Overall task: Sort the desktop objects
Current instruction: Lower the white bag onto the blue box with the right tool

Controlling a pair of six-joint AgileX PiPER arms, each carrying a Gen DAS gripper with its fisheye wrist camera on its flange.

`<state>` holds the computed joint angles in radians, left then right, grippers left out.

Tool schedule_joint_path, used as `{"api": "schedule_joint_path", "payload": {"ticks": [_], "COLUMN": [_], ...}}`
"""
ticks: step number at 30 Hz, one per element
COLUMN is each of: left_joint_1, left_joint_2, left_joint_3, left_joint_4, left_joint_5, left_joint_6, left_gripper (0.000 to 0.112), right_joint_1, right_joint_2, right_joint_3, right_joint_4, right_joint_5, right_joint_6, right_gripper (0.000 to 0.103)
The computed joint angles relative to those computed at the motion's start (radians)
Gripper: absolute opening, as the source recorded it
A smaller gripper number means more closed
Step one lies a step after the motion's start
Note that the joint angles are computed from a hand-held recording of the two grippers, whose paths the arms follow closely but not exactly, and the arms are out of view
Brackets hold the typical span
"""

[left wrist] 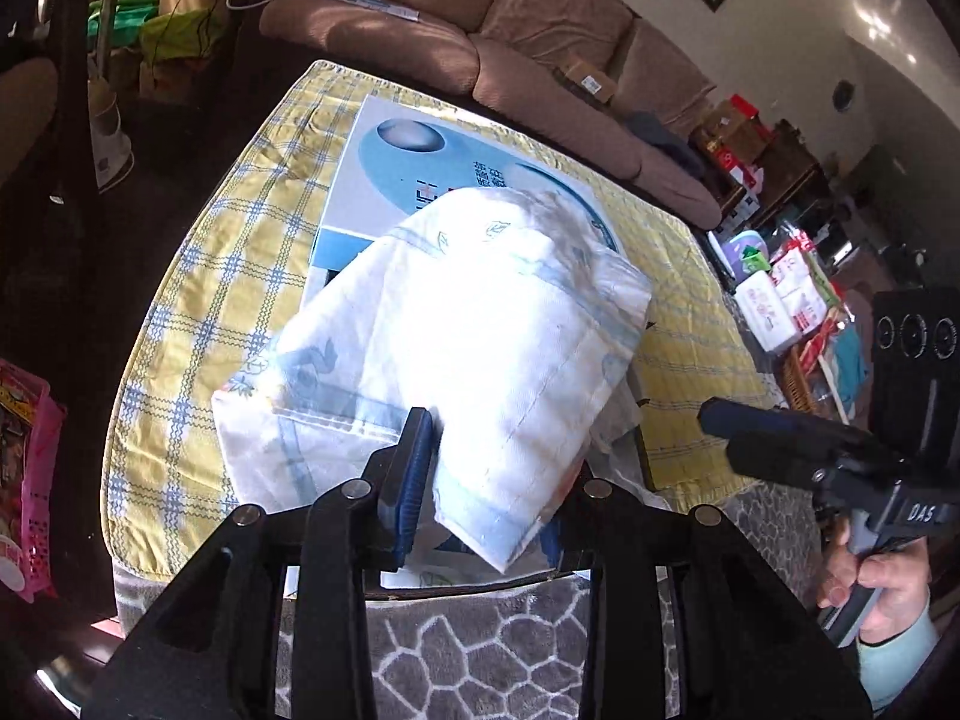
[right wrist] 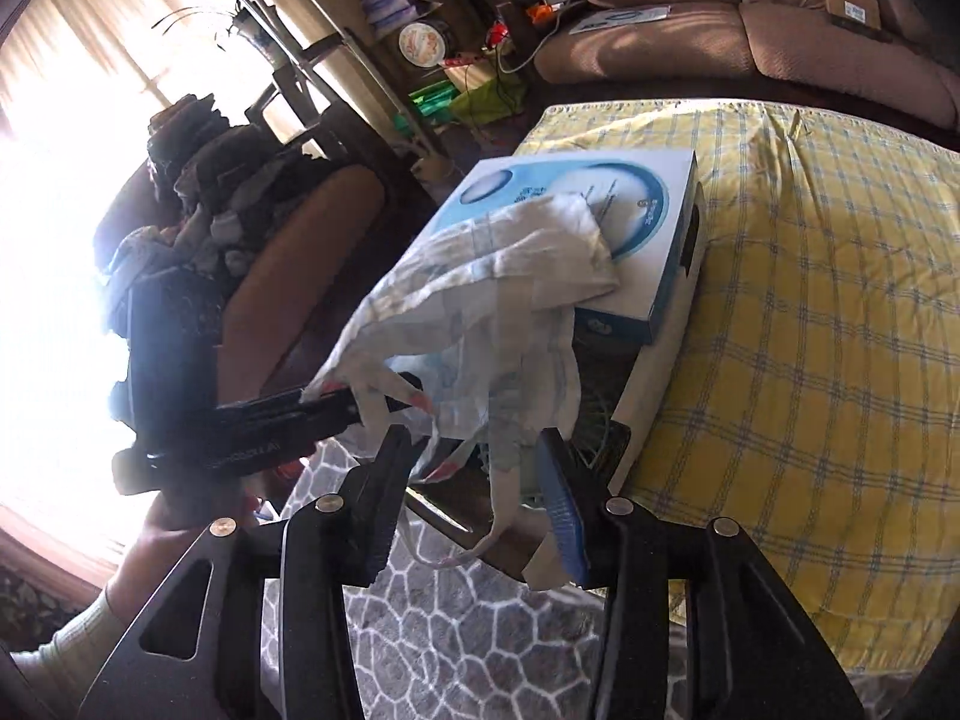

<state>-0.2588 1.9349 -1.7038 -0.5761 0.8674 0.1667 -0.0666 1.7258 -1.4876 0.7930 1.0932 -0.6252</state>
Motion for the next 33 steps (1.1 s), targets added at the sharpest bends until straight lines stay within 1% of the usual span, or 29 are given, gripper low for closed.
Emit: {"api": "schedule_joint_path", "payload": {"ticks": [2, 3, 4, 6, 7, 8, 9, 10, 13, 14, 15, 16, 17, 18, 19, 20, 22, 23, 24, 27, 28, 29, 30, 31, 32, 33], "left_joint_1": [-0.024, -0.036, -0.043, -0.032, -0.020, -0.002, 0.025, 0.062, 0.156, 0.180, 0.189, 0.185, 0.179, 0.172, 0.166, 0.161, 0.159, 0.165, 0.172, 0.170, 0.174, 0.178, 0.186, 0.190, 0.187, 0.182], "left_joint_2": [0.002, -0.003, -0.011, -0.038, -0.059, -0.079, -0.098, -0.112, -0.126, -0.123, -0.112, -0.083, -0.044, -0.002, 0.036, 0.061, 0.087, 0.096, 0.105, 0.138, 0.141, 0.127, 0.111, 0.104, 0.118, 0.130], "left_joint_3": [-0.032, -0.041, -0.045, -0.030, -0.016, -0.001, 0.015, 0.035, 0.057, 0.057, 0.046, 0.009, -0.038, -0.083, -0.117, -0.130, -0.133, -0.132, -0.133, -0.174, -0.176, -0.156, -0.131, -0.121, -0.150, -0.175], "left_joint_4": [0.076, 0.108, 0.126, 0.093, 0.077, 0.062, 0.024, -0.044, -0.165, -0.190, -0.175, -0.123, -0.074, -0.042, -0.026, -0.014, -0.025, -0.055, -0.090, -0.083, -0.096, -0.101, -0.123, -0.139, -0.116, -0.084], "left_joint_5": [0.030, 0.046, 0.062, 0.087, 0.087, 0.084, 0.080, 0.083, 0.096, 0.094, 0.085, 0.088, 0.108, 0.133, 0.151, 0.153, 0.143, 0.136, 0.136, 0.168, 0.175, 0.162, 0.144, 0.143, 0.164, 0.181], "left_joint_6": [-0.016, -0.018, -0.016, 0.008, 0.009, 0.004, 0.016, 0.052, 0.086, 0.087, 0.068, 0.025, -0.014, -0.046, -0.068, -0.085, -0.091, -0.076, -0.056, -0.075, -0.076, -0.079, -0.057, -0.030, -0.038, -0.054], "left_gripper": [0.028, 0.028, 0.029, 0.036, 0.048, 0.056, 0.076, 0.088, 0.088, 0.090, 0.091, 0.093, 0.093, 0.093, 0.093, 0.093, 0.093, 0.093, 0.094, 0.094, 0.091, 0.084, 0.080, 0.074, 0.074, 0.074], "right_joint_1": [-0.008, 0.005, 0.025, 0.084, 0.103, 0.110, 0.107, 0.096, 0.078, 0.078, 0.090, 0.103, 0.114, 0.124, 0.128, 0.129, 0.128, 0.129, 0.136, 0.157, 0.165, 0.169, 0.158, 0.138, 0.120, 0.111], "right_joint_2": [-0.018, -0.005, 0.018, 0.093, 0.142, 0.198, 0.257, 0.298, 0.347, 0.353, 0.354, 0.348, 0.335, 0.316, 0.288, 0.262, 0.231, 0.215, 0.201, 0.163, 0.151, 0.135, 0.129, 0.133, 0.149, 0.172], "right_joint_3": [-0.042, -0.090, -0.146, -0.275, -0.339, -0.411, -0.482, -0.528, -0.570, -0.572, -0.569, -0.555, -0.529, -0.493, -0.442, -0.397, -0.343, -0.320, -0.301, -0.246, -0.237, -0.226, -0.230, -0.245, -0.278, -0.323], "right_joint_4": [-0.008, -0.036, -0.082, -0.233, -0.295, -0.317, -0.302, -0.274, -0.223, -0.215, -0.233, -0.258, -0.281, -0.294, -0.290, -0.277, -0.240, -0.226, -0.232, -0.237, -0.260, -0.281, -0.266, -0.237, -0.217, -0.218], "right_joint_5": [-0.009, -0.019, -0.032, -0.065, -0.068, -0.048, -0.025, -0.010, -0.007, 0.003, 0.007, 0.009, 0.002, -0.009, -0.026, -0.039, -0.021, -0.004, 0.017, 0.078, 0.089, 0.075, 0.066, 0.055, 0.049, 0.040], "right_joint_6": [0.027, 0.056, 0.093, 0.191, 0.240, 0.288, 0.320, 0.336, 0.354, 0.341, 0.330, 0.310, 0.287, 0.265, 0.234, 0.200, 0.148, 0.125, 0.107, 0.032, 0.025, 0.028, 0.031, 0.045, 0.076, 0.116], "right_gripper": [0.060, 0.062, 0.067, 0.067, 0.068, 0.068, 0.068, 0.067, 0.068, 0.066, 0.064, 0.056, 0.049, 0.046, 0.040, 0.036, 0.032, 0.031, 0.030, 0.030, 0.030, 0.030, 0.030, 0.034, 0.051, 0.060]}}
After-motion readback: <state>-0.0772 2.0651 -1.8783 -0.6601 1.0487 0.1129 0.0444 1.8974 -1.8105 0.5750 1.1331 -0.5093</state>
